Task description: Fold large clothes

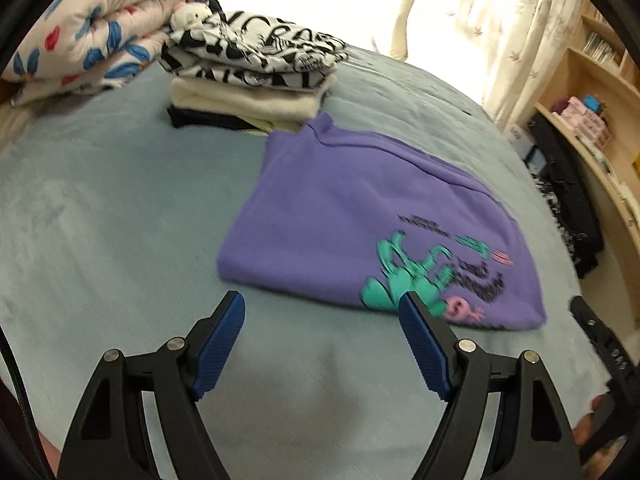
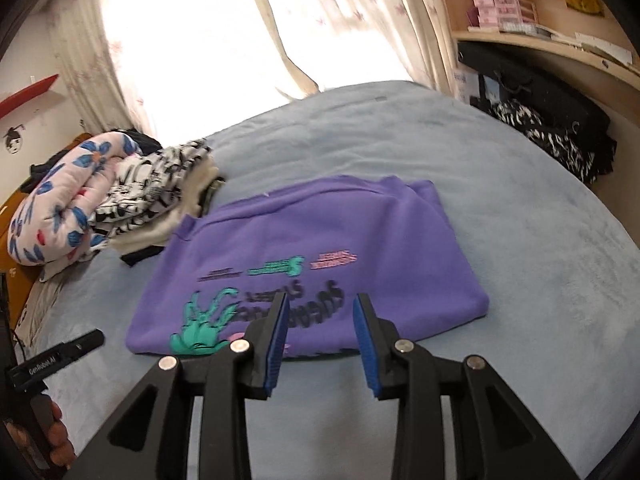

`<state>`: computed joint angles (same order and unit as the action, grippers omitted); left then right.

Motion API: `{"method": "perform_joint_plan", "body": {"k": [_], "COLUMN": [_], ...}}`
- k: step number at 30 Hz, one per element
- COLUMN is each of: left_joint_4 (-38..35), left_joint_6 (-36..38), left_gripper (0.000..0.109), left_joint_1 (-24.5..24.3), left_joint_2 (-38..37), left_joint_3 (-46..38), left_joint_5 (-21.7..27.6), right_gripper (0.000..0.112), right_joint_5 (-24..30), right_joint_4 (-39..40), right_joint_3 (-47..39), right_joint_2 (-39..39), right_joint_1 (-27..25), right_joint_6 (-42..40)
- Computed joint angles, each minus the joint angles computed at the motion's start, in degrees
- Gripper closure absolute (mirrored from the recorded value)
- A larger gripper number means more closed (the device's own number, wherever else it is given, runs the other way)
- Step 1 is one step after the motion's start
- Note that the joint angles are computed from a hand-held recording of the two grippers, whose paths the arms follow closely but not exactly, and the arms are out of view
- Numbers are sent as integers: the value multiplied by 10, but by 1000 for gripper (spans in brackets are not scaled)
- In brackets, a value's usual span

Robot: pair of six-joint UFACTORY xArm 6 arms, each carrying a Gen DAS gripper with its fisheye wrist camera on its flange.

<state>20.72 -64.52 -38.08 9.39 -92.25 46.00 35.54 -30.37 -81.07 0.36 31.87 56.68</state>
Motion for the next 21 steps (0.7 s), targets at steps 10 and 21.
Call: {"method": "perform_joint_plan", "body": {"k": [10,21], "left_joint_4": [-269,-460], "left_joint_6": [100,242], "left_gripper": [31,30], "left_joint_1": [31,60], "left_joint_2": [-15,137], "left_joint_3": [225,80], "left_joint_5": [-381,-424], "right_gripper": [79,79], "right_joint_5": [-31,-40], "right_joint_4": [5,33], "right_joint_3": [24,-11], "right_joint_2": [20,77], "right_joint_1": [26,11], "right_joint_6": [6,-20]}}
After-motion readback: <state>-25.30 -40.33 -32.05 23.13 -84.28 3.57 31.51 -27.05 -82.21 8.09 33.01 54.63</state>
